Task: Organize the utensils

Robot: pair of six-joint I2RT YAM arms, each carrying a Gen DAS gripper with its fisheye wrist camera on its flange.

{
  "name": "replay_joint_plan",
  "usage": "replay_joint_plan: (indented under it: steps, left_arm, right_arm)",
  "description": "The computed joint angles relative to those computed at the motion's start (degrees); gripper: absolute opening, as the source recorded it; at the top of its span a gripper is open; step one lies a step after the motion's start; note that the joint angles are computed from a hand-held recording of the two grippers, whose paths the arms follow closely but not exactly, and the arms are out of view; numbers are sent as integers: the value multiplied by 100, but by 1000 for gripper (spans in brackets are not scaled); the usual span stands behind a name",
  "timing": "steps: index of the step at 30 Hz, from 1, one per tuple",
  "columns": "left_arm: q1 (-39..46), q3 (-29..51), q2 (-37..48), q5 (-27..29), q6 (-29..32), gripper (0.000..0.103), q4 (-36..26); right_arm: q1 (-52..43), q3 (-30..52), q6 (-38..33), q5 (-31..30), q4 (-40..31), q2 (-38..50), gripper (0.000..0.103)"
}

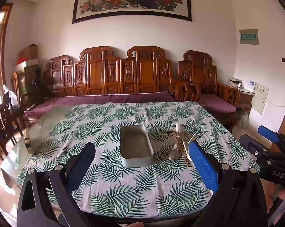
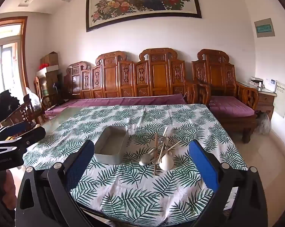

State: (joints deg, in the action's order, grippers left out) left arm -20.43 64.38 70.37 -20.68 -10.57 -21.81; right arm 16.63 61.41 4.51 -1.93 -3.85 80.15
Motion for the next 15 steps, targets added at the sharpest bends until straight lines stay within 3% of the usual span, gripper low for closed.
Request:
replay_joint_plan:
  steps: [15]
  left_arm:
    - [10, -4, -5, 15, -32, 96, 7]
  right_arm:
    - [0, -47, 15, 2, 37, -24, 101]
